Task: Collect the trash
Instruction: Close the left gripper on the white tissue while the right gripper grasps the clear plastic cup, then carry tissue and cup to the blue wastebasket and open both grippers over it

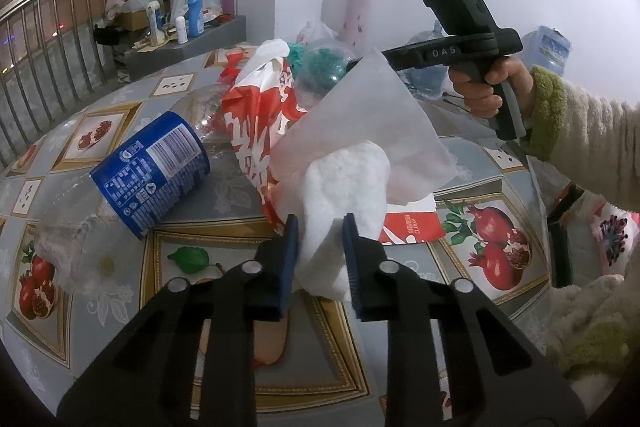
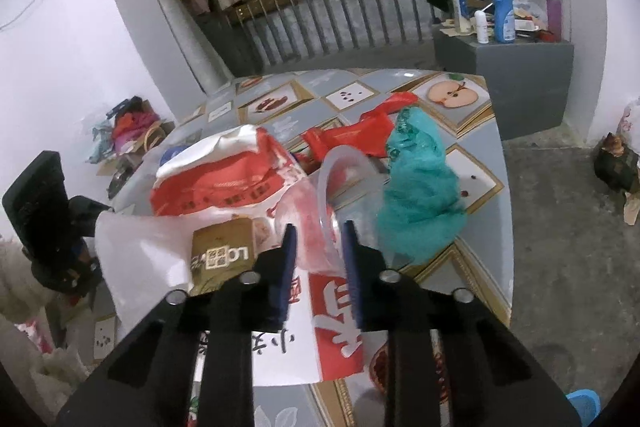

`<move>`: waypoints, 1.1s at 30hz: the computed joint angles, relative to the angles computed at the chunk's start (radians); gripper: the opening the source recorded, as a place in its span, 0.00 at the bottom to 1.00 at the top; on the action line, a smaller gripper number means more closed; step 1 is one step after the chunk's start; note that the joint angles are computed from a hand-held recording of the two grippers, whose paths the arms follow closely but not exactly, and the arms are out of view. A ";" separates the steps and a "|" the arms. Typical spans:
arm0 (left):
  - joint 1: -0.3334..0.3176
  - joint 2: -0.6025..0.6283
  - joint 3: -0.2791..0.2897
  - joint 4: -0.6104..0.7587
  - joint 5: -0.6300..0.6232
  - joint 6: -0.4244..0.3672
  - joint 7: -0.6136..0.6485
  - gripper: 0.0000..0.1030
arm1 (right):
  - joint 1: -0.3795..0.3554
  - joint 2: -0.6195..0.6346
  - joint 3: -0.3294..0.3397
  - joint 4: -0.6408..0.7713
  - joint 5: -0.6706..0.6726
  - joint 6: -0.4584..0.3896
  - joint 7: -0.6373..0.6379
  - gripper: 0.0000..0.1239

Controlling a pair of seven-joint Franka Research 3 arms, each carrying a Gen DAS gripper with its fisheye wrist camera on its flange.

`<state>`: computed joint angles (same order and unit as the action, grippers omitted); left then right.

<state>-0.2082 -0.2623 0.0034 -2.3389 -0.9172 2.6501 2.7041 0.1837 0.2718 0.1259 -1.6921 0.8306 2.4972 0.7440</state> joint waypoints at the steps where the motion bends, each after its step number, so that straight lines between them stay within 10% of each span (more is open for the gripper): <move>1: 0.001 0.000 0.001 0.003 0.001 -0.003 0.000 0.17 | -0.001 -0.005 0.002 -0.006 0.005 -0.003 -0.006 0.14; 33: -0.044 -0.256 0.063 -0.173 -0.178 0.055 -0.010 0.02 | 0.066 -0.339 -0.058 -0.358 0.508 0.020 -0.208 0.05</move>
<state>-0.2518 -0.5180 0.0666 -2.5120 -1.0949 2.7052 2.6941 0.2500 -0.0668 0.0683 -2.0504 1.3388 2.5173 0.5362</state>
